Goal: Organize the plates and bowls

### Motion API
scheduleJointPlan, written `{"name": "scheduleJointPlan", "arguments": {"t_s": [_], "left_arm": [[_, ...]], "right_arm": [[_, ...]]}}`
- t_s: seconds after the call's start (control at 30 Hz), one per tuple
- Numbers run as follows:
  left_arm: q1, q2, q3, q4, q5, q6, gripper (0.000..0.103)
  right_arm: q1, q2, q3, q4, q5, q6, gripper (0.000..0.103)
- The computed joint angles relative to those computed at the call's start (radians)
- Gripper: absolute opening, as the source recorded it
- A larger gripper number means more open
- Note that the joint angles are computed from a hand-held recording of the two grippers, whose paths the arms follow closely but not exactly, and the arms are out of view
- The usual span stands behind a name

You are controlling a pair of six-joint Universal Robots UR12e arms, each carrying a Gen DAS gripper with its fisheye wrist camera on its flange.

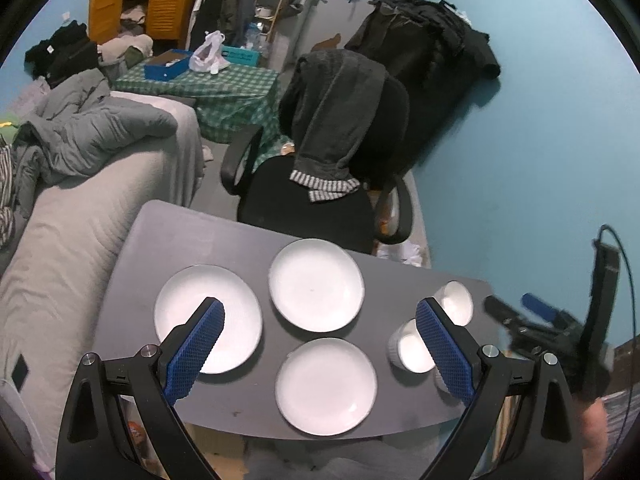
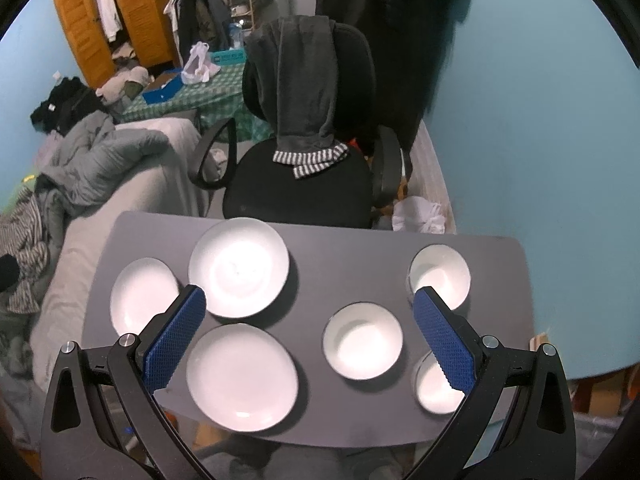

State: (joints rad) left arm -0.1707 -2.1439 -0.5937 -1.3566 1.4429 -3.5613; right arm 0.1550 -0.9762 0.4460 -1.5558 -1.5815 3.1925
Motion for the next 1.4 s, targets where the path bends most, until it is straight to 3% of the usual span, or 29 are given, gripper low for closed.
{"name": "scheduleJointPlan", "arguments": {"t_s": [0.2, 0.4, 0.57, 0.87, 1.13, 1.4], "left_arm": [[0.003, -0.004, -0.014, -0.033, 0.017, 0.03, 0.098], [-0.002, 0.0, -0.049, -0.038, 0.046, 0.079, 0.098], [-0.002, 0.015, -0.106, -0.03, 0.045, 0.11, 0.098], [-0.007, 0.037, -0.19, -0.029, 0.036, 0.115, 0.098], [-0.015, 0.037, -0.231, -0.028, 0.04, 0.16, 0.098], [-0.018, 0.031, -0.266, -0.051, 0.017, 0.13, 0.098]], "right_arm": [[-0.008, 0.016, -0.015, -0.006, 0.043, -0.097, 0.102], [-0.011, 0.065, -0.086, 0.057, 0.098, -0.194, 0.102], [-0.012, 0.096, -0.116, 0.111, 0.16, -0.224, 0.102], [-0.003, 0.07, 0.001, 0.107, 0.216, -0.278, 0.102], [0.003, 0.047, 0.093, 0.088, 0.224, -0.31, 0.102], [0.006, 0.033, 0.173, 0.081, 0.209, -0.327, 0.102]]}}
